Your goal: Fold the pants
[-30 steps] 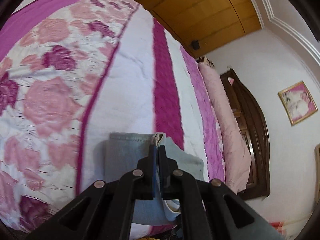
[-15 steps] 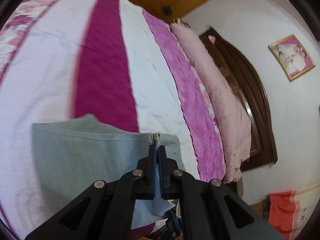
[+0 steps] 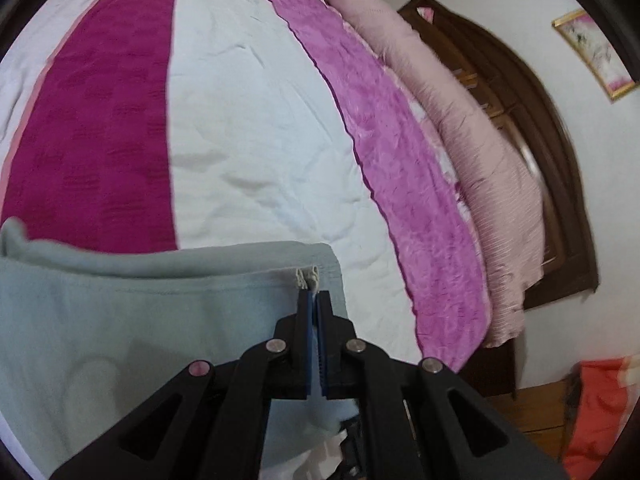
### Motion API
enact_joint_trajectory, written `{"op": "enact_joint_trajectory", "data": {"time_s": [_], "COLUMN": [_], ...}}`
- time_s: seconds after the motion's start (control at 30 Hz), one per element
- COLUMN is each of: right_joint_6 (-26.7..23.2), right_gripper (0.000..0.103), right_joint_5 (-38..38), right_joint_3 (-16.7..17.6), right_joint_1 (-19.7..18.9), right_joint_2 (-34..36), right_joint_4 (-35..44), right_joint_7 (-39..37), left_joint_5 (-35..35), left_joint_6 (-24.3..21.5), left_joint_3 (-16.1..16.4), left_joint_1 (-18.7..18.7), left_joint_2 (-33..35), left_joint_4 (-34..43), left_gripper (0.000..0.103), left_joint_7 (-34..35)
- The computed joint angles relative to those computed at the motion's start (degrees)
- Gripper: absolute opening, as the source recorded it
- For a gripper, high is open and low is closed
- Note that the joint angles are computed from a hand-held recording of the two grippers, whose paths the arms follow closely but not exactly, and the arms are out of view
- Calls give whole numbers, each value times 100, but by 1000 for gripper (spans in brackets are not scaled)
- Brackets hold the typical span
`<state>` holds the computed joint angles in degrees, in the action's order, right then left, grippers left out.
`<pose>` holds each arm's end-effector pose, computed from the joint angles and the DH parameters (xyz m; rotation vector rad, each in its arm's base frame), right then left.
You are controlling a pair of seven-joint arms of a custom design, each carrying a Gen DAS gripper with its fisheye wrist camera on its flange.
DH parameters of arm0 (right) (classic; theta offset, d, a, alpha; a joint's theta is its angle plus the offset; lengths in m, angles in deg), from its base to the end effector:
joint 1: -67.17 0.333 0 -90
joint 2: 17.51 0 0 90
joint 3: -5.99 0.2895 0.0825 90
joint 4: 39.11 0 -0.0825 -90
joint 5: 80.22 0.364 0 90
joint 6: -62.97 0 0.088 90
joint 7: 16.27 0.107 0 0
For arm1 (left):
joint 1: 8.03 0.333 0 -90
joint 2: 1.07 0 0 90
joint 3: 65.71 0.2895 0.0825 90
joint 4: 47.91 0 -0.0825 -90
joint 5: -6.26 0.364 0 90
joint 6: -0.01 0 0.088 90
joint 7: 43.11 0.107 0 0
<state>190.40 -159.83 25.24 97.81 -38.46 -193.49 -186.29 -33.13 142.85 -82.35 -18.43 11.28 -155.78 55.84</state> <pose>0.2792 0.2723 0.3420 -1.7846 1.5612 -1.3881 0.5577 -0.2699 0.4253 1.8132 -2.0718 0.9139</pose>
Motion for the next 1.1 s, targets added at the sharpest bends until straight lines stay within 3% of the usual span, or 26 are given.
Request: {"op": "enact_joint_trajectory", "data": {"time_s": [0.17,0.2,0.23,0.27,0.33,0.37,0.4,0.47,0.53,0.67,0.7,0.73,0.77,0.83,0.93,1.03,1.1], "right_joint_6": [-373,-352,-294,-290,-249,23,474,1228,1731,2156,2158,2219,2452,2733,2850,2409,2257], "right_gripper": [5,8,19,33,44,47,47,49,49,48,44,22,11,6,4,4,18], "right_joint_5": [236,327,399,399,330,192,-22,-664,-1160,-1246,-1099,-874,-570,-489,-480,652,1453], "right_joint_3": [33,-28,-81,-91,-77,-159,-292,-410,-472,-643,-667,-734,-882,-946,-916,-824,-884], "right_joint_1": [-3,-5,-11,-28,-55,-84,-136,-340,-492,-719,-758,-805,-873,-1021,-1160,-1222,-1306], "right_joint_2": [207,204,171,75,-190,-462,-774,-1140,-1087,-295,-59,168,391,374,1,-182,-160], "right_joint_4": [153,153,139,89,-45,-199,-365,-535,-429,90,206,295,378,326,92,-68,-85], "right_joint_7": [-126,-215,-256,-164,107,310,561,1164,1535,1406,1310,1156,911,1048,1322,900,621], "left_joint_5": [912,959,942,729,-141,-505,-1000,-1992,-2479,-1739,-1696,-1648,-1496,-1191,-1830,-2521,-2472], "left_joint_6": [-142,-147,-143,-100,114,244,450,563,424,767,821,846,887,988,957,688,841], "left_joint_3": [56,40,4,-90,-393,-466,-546,-553,-359,73,184,278,364,509,1008,1451,1452], "left_joint_1": [-256,-249,-218,-116,232,333,456,670,772,663,641,608,603,576,361,308,384], "left_joint_2": [497,591,660,717,638,525,302,-262,-847,-1834,-2057,-2182,-2311,-2409,-2539,-2613,-2571], "left_joint_4": [567,664,737,792,677,550,313,-244,-875,-2199,-2546,-2766,-3038,-3364,-3736,-3929,-3971], "left_gripper": [2,2,2,5,16,29,33,33,33,33,33,33,33,33,32,32,34], "left_joint_7": [-679,-765,-792,-662,56,377,843,1829,2484,2564,2622,2621,2543,2448,2953,3453,3449]}}
